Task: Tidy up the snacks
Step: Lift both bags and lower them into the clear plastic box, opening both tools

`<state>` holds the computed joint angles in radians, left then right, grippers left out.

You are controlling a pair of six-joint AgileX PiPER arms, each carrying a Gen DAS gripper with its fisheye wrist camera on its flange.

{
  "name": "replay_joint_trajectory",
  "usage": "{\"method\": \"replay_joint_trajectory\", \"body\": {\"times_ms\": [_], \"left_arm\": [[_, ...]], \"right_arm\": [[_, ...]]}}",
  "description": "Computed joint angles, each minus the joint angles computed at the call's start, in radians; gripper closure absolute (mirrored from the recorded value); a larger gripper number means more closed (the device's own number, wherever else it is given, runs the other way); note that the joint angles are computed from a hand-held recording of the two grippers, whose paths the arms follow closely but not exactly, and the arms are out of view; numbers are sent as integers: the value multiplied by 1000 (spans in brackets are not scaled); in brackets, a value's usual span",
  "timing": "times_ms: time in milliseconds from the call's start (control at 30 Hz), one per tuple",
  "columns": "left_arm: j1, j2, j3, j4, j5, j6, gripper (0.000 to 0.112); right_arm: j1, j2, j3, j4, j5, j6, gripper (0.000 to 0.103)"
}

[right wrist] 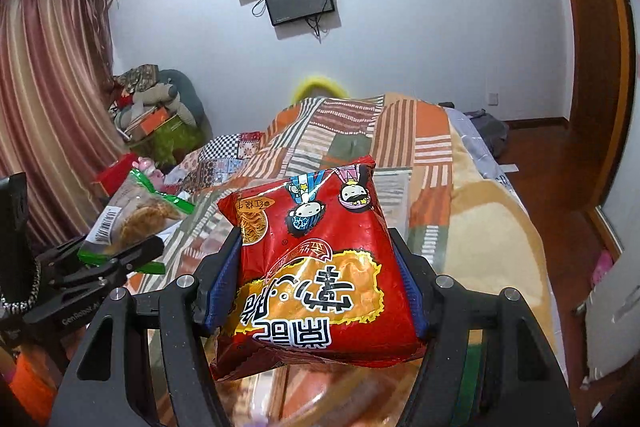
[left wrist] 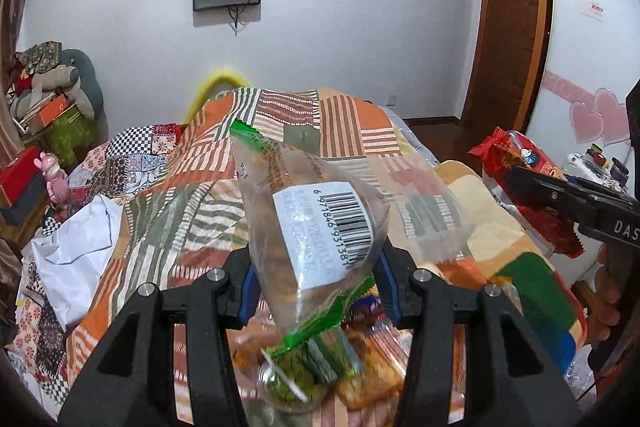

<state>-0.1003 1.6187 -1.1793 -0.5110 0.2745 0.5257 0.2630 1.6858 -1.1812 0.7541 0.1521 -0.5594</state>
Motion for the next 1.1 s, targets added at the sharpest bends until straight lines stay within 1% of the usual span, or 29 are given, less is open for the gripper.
{"method": "replay_joint_trajectory", "body": {"times_ms": [67,133,167,233,333,433,600,667,733,800,900,967,1100], "left_arm": [[3,53,-60,22,16,-26,64],[8,94,-101,14,32,-23,64],[10,113,-123,20,42,-31,64],[22,166,-190,11,77,-28,64],[35,229,-268,10,117,-31,64],[43,298,-349,20,159,-42,64],[40,410,-487,97,225,-120,64],[43,457,-550,96,271,-132,64],[53,521,-644,87,352,-146,64],[55,565,-703,101,392,-169,64],[49,600,-747,138,414,-202,64],[46,614,-763,151,423,-215,63],[47,636,-789,159,440,-236,63]], "right_arm": [[0,20,-17,-8,-1,12,39],[-3,41,-35,-3,6,10,39],[-3,55,-50,-28,8,38,39],[0,88,-87,-128,16,140,39],[-10,137,-150,-203,47,220,39],[-11,193,-217,-324,78,340,39],[-17,281,-340,-439,155,446,39],[-16,314,-389,-472,189,471,39],[-14,349,-441,-522,223,508,39],[-14,382,-489,-540,259,520,39],[-30,424,-543,-467,307,471,39],[-38,446,-576,-445,339,463,39],[-32,479,-626,-487,381,504,38]]}}
